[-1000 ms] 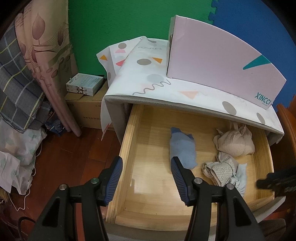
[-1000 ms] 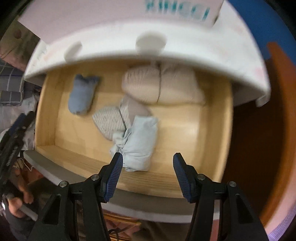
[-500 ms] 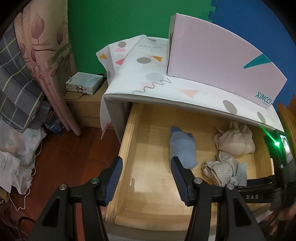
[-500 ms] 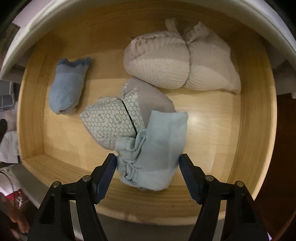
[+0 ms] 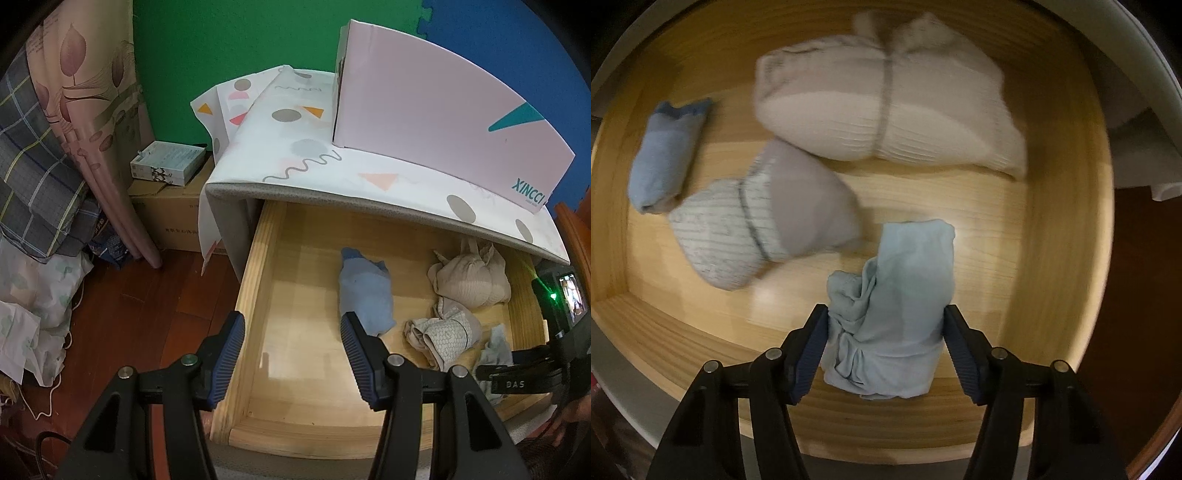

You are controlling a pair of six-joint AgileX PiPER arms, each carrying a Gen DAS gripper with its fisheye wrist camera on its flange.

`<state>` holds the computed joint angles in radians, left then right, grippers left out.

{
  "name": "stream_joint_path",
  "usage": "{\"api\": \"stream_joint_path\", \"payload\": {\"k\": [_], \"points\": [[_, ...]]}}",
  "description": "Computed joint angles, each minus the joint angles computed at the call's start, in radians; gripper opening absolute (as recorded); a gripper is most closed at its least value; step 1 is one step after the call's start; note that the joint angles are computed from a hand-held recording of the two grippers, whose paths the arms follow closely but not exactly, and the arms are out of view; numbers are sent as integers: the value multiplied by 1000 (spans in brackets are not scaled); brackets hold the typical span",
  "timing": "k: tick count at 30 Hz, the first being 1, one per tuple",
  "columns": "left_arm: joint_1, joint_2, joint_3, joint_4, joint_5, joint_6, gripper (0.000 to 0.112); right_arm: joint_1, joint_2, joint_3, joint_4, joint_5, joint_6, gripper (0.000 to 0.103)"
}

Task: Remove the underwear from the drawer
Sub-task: 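Close the right tool on the light blue underwear, then lower the left tool onto the blue sock and close it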

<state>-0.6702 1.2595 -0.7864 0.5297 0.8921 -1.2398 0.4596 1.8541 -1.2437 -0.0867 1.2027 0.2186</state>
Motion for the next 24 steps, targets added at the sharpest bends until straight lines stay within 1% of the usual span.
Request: {"api": "stream_joint_path", "payload": {"k": [6, 12, 14, 21, 23, 24], "points": [[-1, 10, -7, -8, 5, 14, 55, -13, -8, 22, -43, -2, -30, 59], [2, 21, -12, -21, 7, 24, 55, -23, -22, 49, -46, -24, -37, 58], [1, 27, -17, -22, 9, 28, 55, 38, -9, 42, -45, -21, 11, 58], [7, 49, -30, -53, 2, 68, 55, 92, -30, 92, -56, -58, 53, 58], [22, 46, -27, -78, -23, 93, 55, 44, -81, 141, -63, -65, 5, 58], [27, 47, -27, -84, -28, 102, 55, 46, -109, 178, -63, -74, 6, 58]]}}
